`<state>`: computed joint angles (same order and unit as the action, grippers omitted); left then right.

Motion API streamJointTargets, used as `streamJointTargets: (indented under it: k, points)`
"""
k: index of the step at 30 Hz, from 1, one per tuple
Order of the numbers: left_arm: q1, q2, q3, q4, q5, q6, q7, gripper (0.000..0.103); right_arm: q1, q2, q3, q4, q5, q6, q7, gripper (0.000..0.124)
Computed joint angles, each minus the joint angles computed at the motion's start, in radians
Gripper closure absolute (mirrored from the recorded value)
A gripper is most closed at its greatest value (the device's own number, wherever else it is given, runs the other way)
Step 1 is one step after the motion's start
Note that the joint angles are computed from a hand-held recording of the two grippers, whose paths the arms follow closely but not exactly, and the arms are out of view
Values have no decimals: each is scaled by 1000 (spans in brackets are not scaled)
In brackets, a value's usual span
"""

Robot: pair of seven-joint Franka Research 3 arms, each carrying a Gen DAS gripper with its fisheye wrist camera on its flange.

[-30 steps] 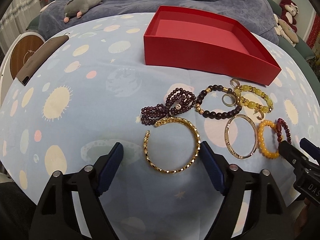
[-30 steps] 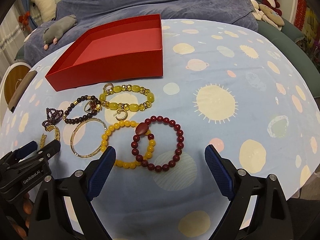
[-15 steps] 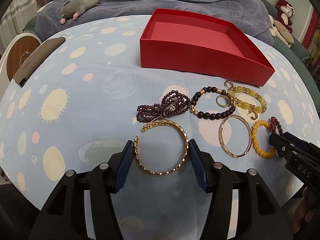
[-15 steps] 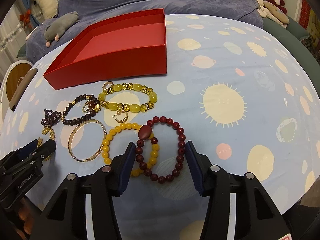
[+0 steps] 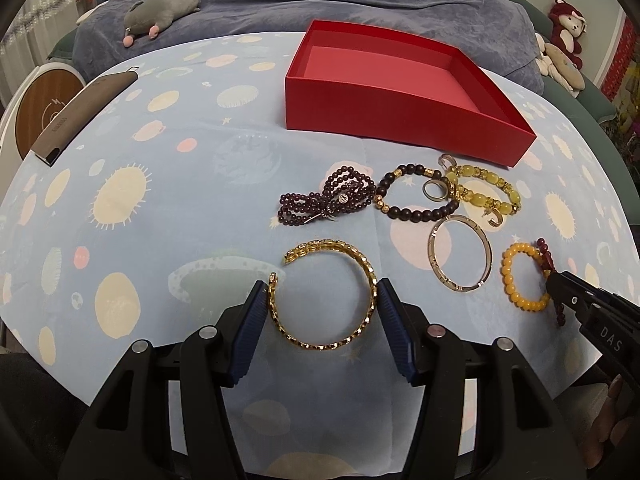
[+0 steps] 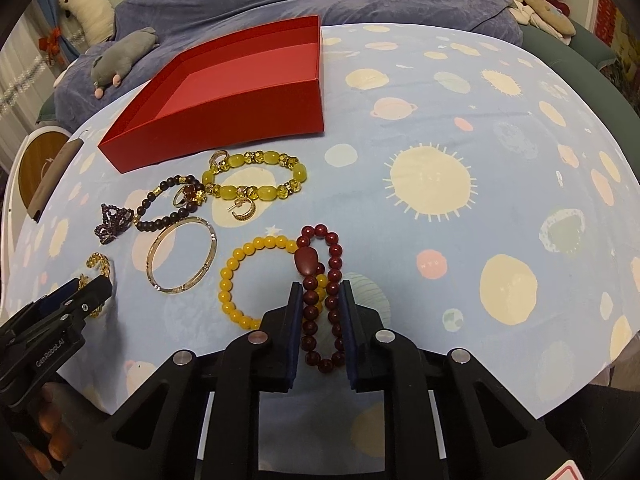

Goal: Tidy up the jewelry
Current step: 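Grasp the gold twisted cuff with the left tool while the right tool grasps the red bead bracelet, then carry both bracelets into the red box and open both tools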

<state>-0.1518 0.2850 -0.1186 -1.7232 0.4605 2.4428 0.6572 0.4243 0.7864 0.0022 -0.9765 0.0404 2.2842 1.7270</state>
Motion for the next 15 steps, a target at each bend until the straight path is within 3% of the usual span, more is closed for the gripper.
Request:
streamJointTargets:
  k: [11, 15]
  points:
    - [0, -52, -8, -39, 2, 14, -3, 50, -15, -94, 23, -125, 39, 67, -28, 116]
    - [1, -64, -11, -30, 7, 5, 11, 50, -19, -96, 32, -89, 53, 56, -43, 116]
